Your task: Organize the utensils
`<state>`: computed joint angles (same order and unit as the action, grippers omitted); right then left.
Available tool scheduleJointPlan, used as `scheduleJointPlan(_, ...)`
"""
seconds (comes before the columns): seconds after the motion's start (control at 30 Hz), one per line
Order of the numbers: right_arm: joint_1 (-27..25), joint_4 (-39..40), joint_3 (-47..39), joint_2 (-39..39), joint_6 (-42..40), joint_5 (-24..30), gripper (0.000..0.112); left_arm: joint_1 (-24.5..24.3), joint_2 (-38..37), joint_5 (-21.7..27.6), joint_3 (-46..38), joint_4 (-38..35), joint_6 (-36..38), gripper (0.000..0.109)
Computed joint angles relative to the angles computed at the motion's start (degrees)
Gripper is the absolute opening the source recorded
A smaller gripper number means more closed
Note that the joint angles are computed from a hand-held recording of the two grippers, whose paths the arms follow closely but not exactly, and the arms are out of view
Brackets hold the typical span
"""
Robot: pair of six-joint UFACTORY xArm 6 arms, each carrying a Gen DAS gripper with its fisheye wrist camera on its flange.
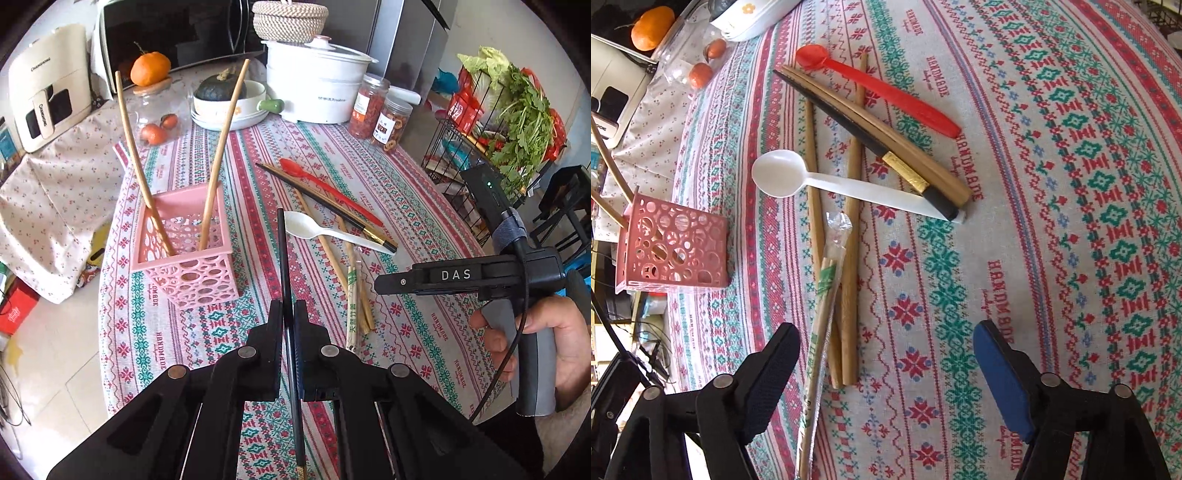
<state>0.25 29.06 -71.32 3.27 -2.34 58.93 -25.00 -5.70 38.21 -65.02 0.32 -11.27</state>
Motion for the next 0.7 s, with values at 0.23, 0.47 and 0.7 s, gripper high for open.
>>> scheduleJointPlan(0.23,3.26,2.96,-2.59,2.34,0.87,0.84,0.035,1.88,-0.95,-0.63,1.54,-2.59,2.29,0.006)
scheduleJointPlan(0.47,7.46,-7.08,-4.38,4.51,5.89,-2.56,0.017,2.94,-2.37,-0.7,3.0,-3.76,3.27,0.006)
scheduleJointPlan(0.7,8.79,-6.14,-5.0,4.81,3.56,-4.87,0.011,4.03,-3.32,-0.74,4.16,-4.23,3.81,0.006)
